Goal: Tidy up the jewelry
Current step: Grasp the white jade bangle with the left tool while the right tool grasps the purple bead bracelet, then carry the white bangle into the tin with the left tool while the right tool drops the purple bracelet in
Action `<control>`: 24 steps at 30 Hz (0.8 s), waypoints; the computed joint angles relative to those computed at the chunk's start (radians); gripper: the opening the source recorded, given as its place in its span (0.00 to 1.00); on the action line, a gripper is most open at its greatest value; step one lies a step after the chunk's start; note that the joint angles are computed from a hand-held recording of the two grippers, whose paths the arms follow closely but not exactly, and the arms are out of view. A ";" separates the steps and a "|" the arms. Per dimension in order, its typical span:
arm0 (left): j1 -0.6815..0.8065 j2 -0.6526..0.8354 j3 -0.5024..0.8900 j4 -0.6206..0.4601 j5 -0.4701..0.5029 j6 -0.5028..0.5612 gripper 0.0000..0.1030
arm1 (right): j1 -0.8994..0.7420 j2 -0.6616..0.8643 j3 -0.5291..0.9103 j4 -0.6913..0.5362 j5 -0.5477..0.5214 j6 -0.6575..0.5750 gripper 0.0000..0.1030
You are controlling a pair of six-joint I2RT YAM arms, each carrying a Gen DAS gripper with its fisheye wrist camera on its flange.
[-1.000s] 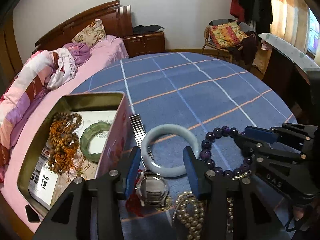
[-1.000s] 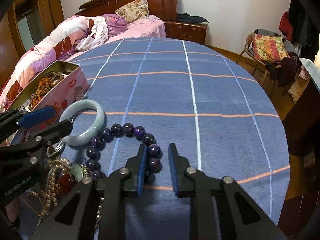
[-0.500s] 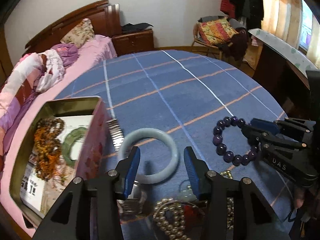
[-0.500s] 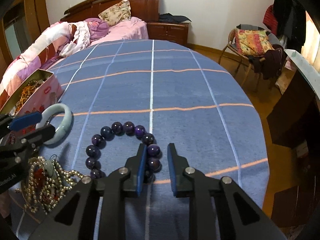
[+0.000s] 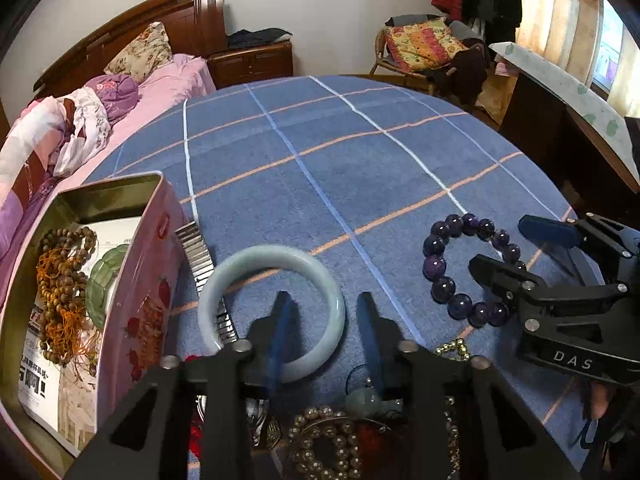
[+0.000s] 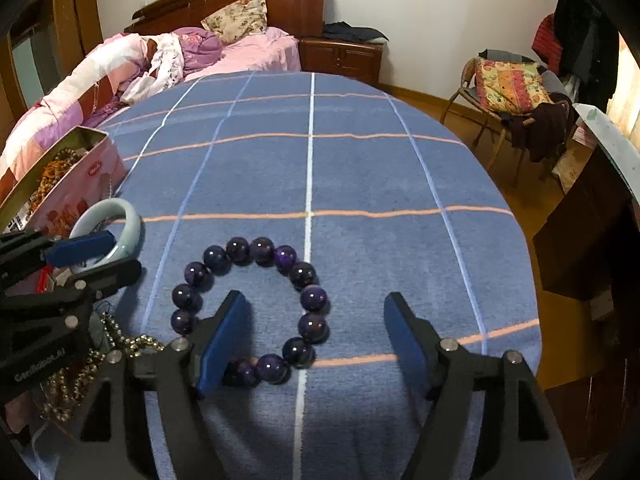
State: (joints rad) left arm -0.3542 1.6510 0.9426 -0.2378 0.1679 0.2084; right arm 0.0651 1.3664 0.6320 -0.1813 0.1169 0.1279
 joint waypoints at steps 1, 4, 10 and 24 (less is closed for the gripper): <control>0.000 -0.001 0.000 -0.002 0.008 0.006 0.20 | 0.002 -0.010 -0.009 0.009 -0.007 -0.008 0.56; -0.003 -0.001 0.002 -0.007 0.025 0.016 0.13 | 0.014 -0.023 -0.021 0.018 0.002 -0.018 0.34; 0.000 -0.015 -0.010 0.000 0.027 0.015 0.10 | -0.021 -0.041 -0.036 0.036 -0.065 -0.016 0.16; 0.056 -0.143 -0.083 0.069 0.043 -0.013 0.10 | -0.021 -0.111 -0.056 0.058 -0.105 0.025 0.16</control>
